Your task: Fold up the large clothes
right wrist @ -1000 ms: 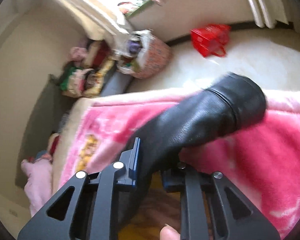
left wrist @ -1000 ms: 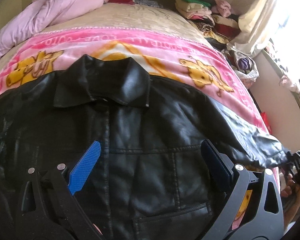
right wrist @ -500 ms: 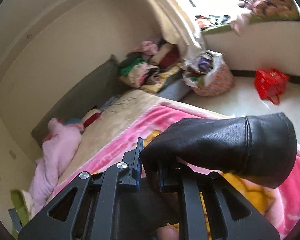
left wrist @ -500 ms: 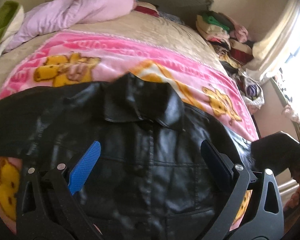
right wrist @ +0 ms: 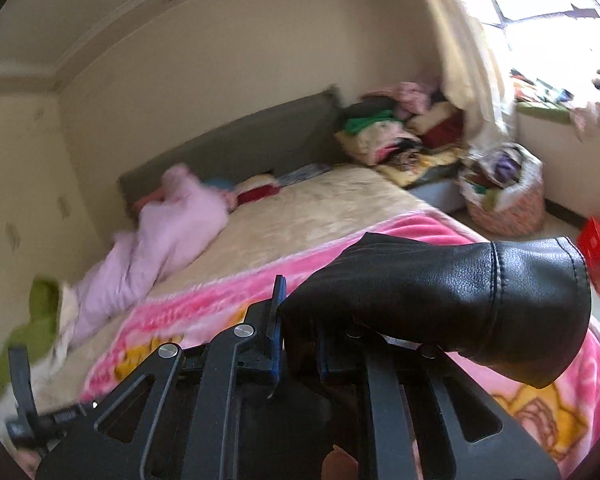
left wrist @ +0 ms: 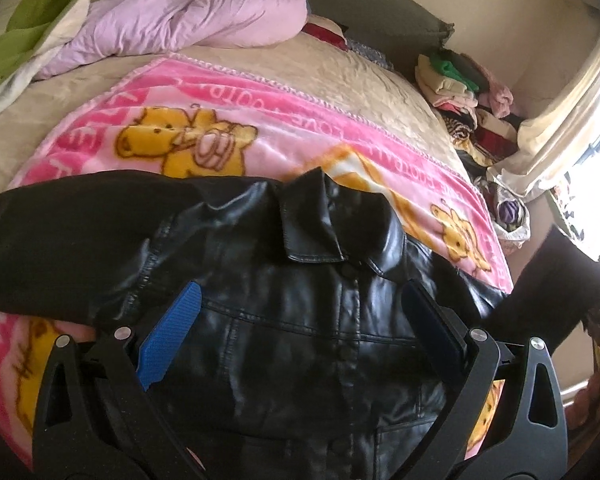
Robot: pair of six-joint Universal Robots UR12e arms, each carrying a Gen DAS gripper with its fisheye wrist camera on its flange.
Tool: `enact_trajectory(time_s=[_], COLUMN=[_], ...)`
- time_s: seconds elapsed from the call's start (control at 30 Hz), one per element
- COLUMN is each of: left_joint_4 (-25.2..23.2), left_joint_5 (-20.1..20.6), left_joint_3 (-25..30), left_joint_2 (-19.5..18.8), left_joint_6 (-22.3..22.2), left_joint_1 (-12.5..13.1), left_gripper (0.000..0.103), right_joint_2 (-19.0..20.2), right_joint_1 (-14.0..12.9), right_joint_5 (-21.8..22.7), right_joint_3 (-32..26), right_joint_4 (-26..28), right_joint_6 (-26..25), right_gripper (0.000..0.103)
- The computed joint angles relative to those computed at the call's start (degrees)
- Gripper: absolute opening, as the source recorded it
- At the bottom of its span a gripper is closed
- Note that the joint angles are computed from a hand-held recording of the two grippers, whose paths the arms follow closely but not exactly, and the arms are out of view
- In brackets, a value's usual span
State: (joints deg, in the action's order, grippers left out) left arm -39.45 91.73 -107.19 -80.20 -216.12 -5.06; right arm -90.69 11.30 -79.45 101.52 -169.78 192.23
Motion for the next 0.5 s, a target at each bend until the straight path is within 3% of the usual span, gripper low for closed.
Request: enact_trajectory(time_s=[0.27, 0.4, 0.5], left_joint_4=[6.28, 8.25, 8.38], left_joint_5=[-8.15, -12.90, -13.77], left_joint_3=[-4.01, -6.00, -6.61], left_joint_2=[2.15, 2.93, 3.24], left_joint_6=[-2.66, -4.28, -4.64], left_joint_1=[4.30, 6.62, 7.50], left_gripper=[0.094, 0.094, 0.094], right_joint_2=[3.17, 4.49, 5.06], right_joint_1=[7.01, 9.88, 10.81], right_joint_5=[-0.44, -1.07, 0.25], right_joint_3=[-0.37, -0.15, 0.43], right_joint_4=[5.80, 8.18, 10.27], right_joint_6=[-11.68, -14.91, -15.86], right_gripper=[0.014, 0.017, 0.018])
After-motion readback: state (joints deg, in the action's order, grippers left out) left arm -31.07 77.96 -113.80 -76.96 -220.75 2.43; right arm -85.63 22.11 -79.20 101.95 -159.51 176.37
